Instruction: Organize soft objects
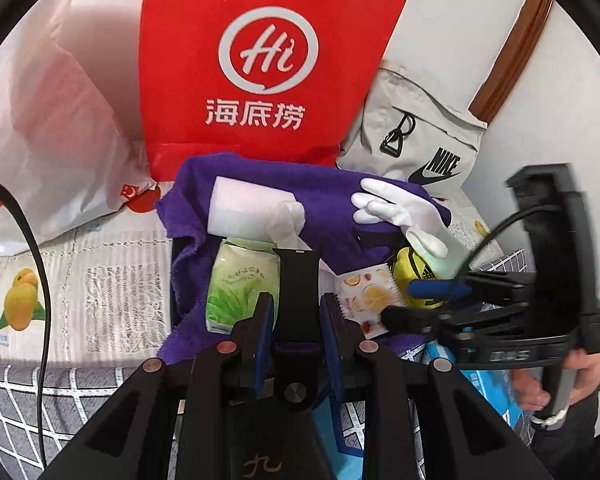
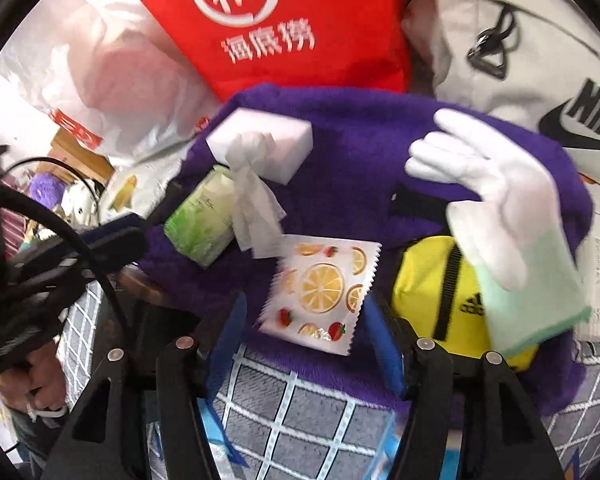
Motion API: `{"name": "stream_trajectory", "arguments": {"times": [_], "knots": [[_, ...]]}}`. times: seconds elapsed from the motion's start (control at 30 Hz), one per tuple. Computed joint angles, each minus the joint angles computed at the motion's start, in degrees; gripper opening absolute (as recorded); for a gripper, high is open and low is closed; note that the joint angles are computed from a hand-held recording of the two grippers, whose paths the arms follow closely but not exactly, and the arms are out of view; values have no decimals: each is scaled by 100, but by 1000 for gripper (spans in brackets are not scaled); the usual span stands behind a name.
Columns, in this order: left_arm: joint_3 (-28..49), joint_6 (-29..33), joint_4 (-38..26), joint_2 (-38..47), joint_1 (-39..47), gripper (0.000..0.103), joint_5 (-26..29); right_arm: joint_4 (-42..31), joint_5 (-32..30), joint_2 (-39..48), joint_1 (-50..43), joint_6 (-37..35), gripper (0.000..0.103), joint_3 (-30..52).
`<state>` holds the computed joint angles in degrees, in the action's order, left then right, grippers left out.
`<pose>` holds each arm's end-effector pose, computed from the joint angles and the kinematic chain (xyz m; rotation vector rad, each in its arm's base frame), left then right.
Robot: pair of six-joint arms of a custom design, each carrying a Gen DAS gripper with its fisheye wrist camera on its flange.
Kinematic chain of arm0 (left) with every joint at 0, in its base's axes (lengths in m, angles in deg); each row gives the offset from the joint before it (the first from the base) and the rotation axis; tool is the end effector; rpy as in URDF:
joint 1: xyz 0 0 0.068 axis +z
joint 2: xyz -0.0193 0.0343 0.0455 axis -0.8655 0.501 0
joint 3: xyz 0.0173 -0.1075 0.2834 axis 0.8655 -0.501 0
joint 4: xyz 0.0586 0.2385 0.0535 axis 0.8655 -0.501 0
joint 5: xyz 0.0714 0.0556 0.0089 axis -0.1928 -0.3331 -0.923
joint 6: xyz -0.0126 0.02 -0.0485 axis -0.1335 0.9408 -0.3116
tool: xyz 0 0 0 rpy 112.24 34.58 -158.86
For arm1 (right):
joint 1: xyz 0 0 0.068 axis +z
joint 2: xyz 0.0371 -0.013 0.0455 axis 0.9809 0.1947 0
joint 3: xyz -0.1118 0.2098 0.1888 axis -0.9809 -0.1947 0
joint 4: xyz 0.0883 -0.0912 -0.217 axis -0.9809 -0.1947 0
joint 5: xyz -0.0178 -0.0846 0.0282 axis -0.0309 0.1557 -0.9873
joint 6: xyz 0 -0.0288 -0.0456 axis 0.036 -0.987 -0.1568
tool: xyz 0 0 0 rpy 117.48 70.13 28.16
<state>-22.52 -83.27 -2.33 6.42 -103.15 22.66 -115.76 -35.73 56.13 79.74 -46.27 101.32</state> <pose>0.1980 -0.1749 0.2495 -0.1056 2.5078 -0.3503 0.2976 0.0210 0.2263 -0.7371 2.7066 0.5916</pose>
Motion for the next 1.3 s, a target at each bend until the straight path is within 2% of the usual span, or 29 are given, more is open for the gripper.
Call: {"name": "stream_trajectory", "arguments": {"times": [0.1,0.3,0.47,0.6,0.73,0.87,1.1,1.2,1.27,1.3], "knots": [[48,17,42,107,42,23,115,-173,-106,-137,-248,-157,65,97],[166,59,33,296,103,23,209,-200,-254,-376,-654,-338,65,71],[469,257,-102,611,130,23,224,-614,-684,-717,-1267,-865,65,5],[666,322,-290,852,183,23,223,-1229,-1094,-1001,-2055,-1722,65,-70],[818,469,-366,1009,317,23,345,-1631,-1334,-1006,-2632,-2231,65,-76],[1049,610,-500,1321,374,23,378,-1956,-1416,-985,-2963,-2638,65,-114],[1211,565,-565,1659,469,24,551,-1959,-1248,-1083,-3240,-2906,65,-363],[1228,516,-625,1619,504,41,636,-2109,-1263,-1087,-3349,-3027,65,-377],[1259,426,-751,1557,473,56,534,-2261,-1282,-1140,-3440,-3163,65,-371],[1266,364,-838,1485,411,57,375,-2326,-1278,-1187,-3478,-3217,65,-372]]}}
